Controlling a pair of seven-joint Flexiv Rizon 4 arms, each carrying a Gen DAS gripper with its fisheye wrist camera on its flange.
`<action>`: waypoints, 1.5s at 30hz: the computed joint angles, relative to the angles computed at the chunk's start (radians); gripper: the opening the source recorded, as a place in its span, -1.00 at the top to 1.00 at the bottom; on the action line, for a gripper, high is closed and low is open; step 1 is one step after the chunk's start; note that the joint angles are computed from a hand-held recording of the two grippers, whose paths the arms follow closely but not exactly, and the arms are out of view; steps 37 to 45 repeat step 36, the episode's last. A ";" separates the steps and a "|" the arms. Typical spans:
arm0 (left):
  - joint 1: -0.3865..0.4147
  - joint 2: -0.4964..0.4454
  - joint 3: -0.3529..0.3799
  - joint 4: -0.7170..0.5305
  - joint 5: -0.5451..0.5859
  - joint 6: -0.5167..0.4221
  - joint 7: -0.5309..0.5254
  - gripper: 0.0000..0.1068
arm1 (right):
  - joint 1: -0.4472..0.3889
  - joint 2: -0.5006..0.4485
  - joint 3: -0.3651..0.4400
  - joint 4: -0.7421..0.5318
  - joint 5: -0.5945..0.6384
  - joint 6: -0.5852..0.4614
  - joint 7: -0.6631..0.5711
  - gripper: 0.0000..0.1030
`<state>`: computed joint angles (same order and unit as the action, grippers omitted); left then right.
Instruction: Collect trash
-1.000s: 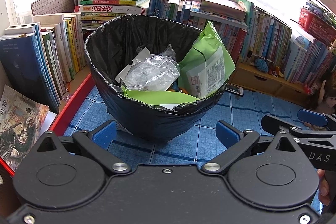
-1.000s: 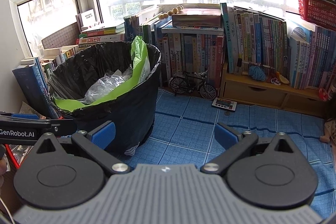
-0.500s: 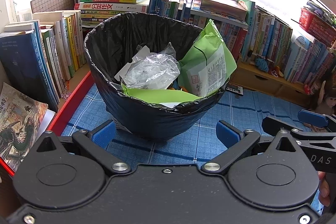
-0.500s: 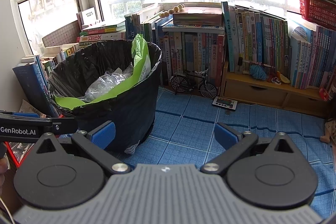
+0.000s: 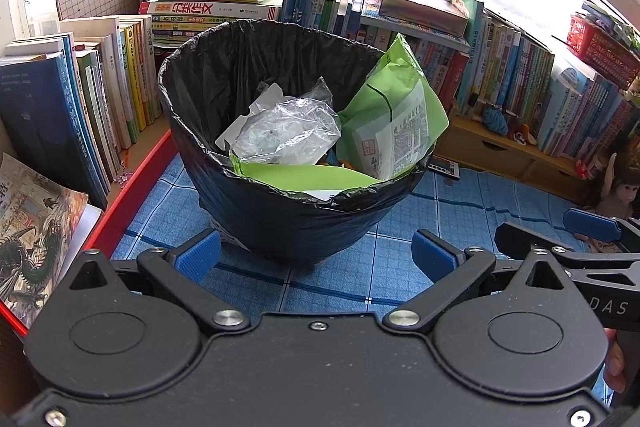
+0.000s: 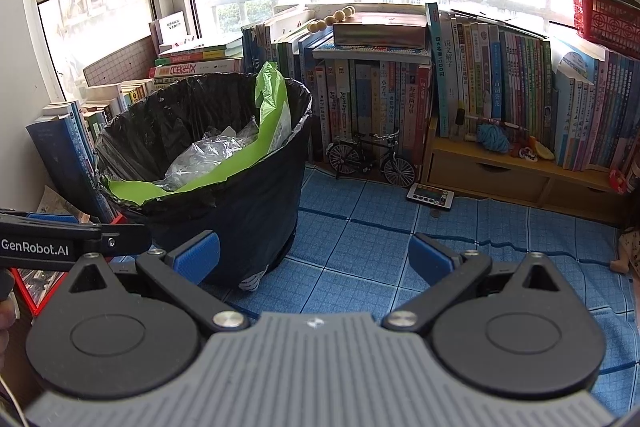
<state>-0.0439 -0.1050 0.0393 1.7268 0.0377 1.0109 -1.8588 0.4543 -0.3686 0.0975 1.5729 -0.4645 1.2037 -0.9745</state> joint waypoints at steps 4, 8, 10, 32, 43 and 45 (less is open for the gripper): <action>0.000 0.001 0.000 0.002 0.001 0.000 0.001 -0.90 | -0.002 0.001 0.004 0.002 0.005 0.000 -0.010 -1.00; -0.003 0.004 -0.001 0.007 0.011 0.000 -0.004 -0.90 | -0.005 0.000 0.010 0.002 0.015 -0.001 -0.022 -1.00; -0.003 0.006 -0.001 0.009 0.008 -0.002 -0.003 -0.90 | -0.006 0.000 0.012 0.002 0.021 -0.002 -0.029 -1.00; -0.001 0.000 -0.002 0.017 -0.014 0.010 0.026 -0.87 | -0.009 0.006 0.016 0.015 0.035 -0.007 -0.044 -1.00; -0.001 -0.004 0.000 0.008 0.005 0.001 0.018 -0.87 | -0.010 0.004 0.016 0.014 0.040 -0.010 -0.048 -1.00; -0.001 -0.004 0.000 0.008 0.005 0.001 0.018 -0.87 | -0.010 0.004 0.016 0.014 0.040 -0.010 -0.048 -1.00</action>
